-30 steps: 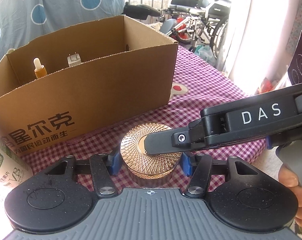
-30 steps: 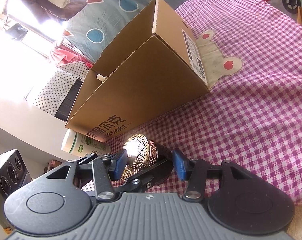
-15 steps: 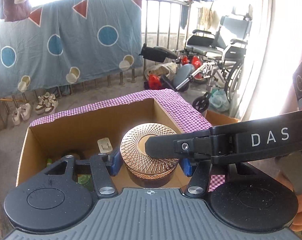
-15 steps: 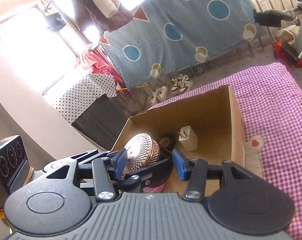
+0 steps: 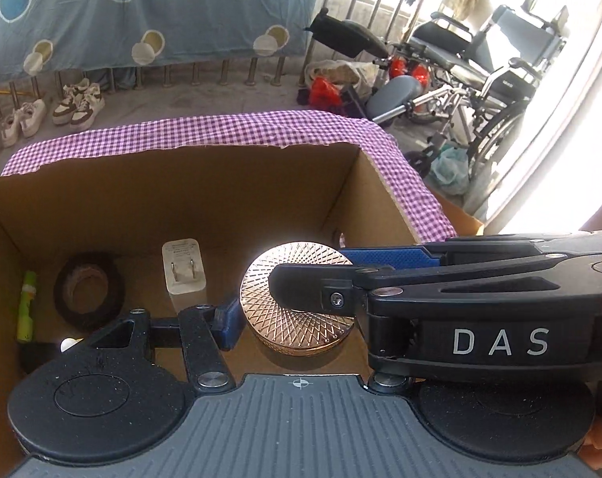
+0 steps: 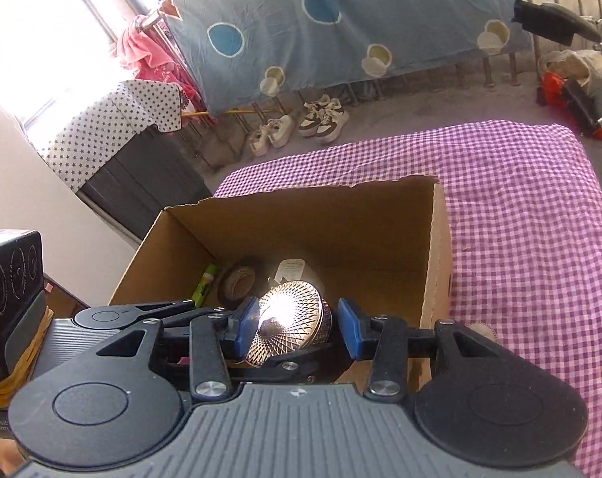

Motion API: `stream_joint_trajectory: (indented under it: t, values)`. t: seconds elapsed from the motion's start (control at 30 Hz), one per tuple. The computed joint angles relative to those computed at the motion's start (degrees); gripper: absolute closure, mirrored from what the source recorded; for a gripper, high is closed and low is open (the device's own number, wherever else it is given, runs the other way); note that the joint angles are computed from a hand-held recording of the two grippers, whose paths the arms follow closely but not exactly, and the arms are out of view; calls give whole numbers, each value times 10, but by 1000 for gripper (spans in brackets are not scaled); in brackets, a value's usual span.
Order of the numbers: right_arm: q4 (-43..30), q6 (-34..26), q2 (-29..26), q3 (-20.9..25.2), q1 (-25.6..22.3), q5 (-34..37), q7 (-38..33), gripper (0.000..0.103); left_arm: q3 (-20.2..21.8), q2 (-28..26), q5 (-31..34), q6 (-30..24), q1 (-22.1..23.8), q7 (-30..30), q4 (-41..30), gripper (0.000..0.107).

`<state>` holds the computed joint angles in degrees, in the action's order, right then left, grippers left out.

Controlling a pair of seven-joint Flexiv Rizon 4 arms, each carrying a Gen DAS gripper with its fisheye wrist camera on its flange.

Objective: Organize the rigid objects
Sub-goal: 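Carry the gold jar into the box and open the right gripper, then withdraw the right gripper and move it to the white supplement bottle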

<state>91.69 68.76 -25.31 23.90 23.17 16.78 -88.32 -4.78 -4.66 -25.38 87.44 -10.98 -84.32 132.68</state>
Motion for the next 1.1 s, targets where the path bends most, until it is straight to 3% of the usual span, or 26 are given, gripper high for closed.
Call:
stream_joint_trajectory:
  t: [0.1, 0.2, 0.27, 0.47, 0.63, 0.77, 0.9, 1.1]
  values:
    - [-1, 11, -7, -6, 6, -11, -3, 59, -2, -6, -14, -18, 3, 1, -7, 50]
    - [-11, 11, -15, 5, -4, -3, -14, 59, 23, -16, 51, -58, 2, -58, -31, 50]
    - [-12, 20, -18, 2, 0, -8, -16, 59, 23, -21, 55, -71, 7, -71, -35, 50]
    - [-6, 41, -21, 16, -11, 2, -27, 59, -8, -15, -58, -70, 17, -9, -17, 46]
    - [-1, 54, -16, 36, -30, 32, -30, 59, -2, -11, -51, -58, 8, -15, -13, 39]
    - [14, 81, -1, 68, -59, 85, -49, 59, -7, 4, -66, -20, -2, -1, 5, 31]
    - [38, 120, 31, 117, -100, 165, -92, 58, 11, 37, 10, -3, -15, -38, 17, 23]
    - [68, 141, 100, 191, -176, 333, -212, 55, 26, 113, 8, 45, -61, -35, 71, 12]
